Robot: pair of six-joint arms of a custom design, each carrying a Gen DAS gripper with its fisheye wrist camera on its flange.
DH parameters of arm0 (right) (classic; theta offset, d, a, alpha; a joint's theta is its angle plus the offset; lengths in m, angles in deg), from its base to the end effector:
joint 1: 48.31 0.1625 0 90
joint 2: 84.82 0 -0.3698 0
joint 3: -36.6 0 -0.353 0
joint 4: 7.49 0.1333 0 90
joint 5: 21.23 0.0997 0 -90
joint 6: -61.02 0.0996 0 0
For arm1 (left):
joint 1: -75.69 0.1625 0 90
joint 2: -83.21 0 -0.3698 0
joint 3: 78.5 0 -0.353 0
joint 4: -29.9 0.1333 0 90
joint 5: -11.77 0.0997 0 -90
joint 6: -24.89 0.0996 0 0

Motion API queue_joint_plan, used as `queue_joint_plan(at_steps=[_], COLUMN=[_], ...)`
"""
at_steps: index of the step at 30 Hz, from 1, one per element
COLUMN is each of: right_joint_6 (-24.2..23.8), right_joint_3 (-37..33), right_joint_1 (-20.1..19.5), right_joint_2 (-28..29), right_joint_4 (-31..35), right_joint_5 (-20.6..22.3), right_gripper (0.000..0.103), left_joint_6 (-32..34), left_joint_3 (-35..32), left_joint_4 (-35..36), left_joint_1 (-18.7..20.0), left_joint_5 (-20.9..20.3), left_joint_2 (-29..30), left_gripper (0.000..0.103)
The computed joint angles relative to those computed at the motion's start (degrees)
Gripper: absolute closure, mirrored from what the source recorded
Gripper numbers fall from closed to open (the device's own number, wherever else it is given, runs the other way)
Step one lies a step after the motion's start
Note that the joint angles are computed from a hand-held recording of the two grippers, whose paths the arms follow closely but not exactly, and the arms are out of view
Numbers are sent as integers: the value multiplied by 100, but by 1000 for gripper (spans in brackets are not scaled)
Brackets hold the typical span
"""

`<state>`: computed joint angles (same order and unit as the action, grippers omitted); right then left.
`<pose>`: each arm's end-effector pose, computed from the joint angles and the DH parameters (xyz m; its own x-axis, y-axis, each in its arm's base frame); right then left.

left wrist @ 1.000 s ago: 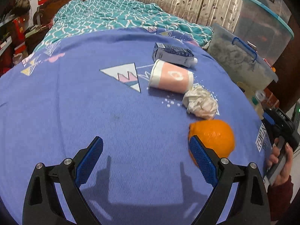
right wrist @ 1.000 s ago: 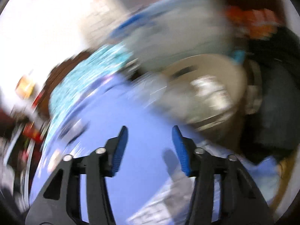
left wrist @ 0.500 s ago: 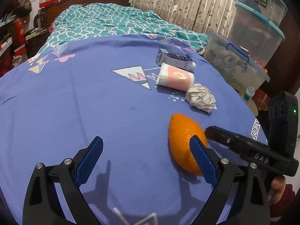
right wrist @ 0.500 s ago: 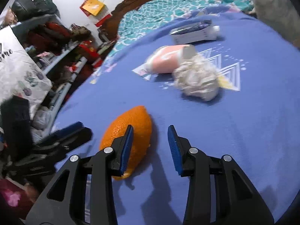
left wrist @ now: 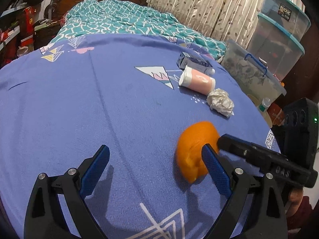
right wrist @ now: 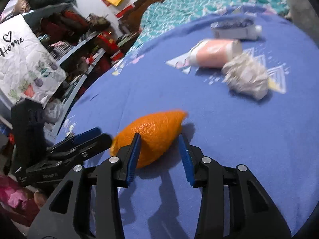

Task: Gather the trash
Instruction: 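Grasp the orange peel with the left tool while the right tool grasps the crumpled white tissue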

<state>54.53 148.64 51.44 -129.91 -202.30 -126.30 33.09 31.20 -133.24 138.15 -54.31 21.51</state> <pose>0.1968 -0.5111 0.0848 -0.9573 -0.0942 0.2733 -0.2435 0.7724 -0.5866 -0.0959 -0.5595 0.1857 -0.8214 0.3816 -0.4239 0.5413 0.7560 -0.3681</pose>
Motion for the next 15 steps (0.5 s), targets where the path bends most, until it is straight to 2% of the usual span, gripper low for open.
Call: queue_joint_plan(at_steps=[6, 11, 14, 15], right_joint_6=[360, 527, 362, 306], right_joint_3=[178, 318, 339, 265], right_joint_1=[-221, -379, -240, -185], right_joint_2=[-154, -257, -210, -148], right_joint_4=[-178, -212, -579, -703], right_joint_5=[-100, -276, -823, -973], right_gripper=[52, 53, 51, 46], left_joint_6=[-76, 72, 147, 155], left_joint_3=[-186, -328, -397, -416], left_joint_4=[145, 245, 273, 291], left_joint_1=[-25, -213, -310, -322], left_joint_5=[-179, -240, -224, -229], left_joint_2=[108, 411, 603, 646], left_gripper=[14, 14, 14, 14])
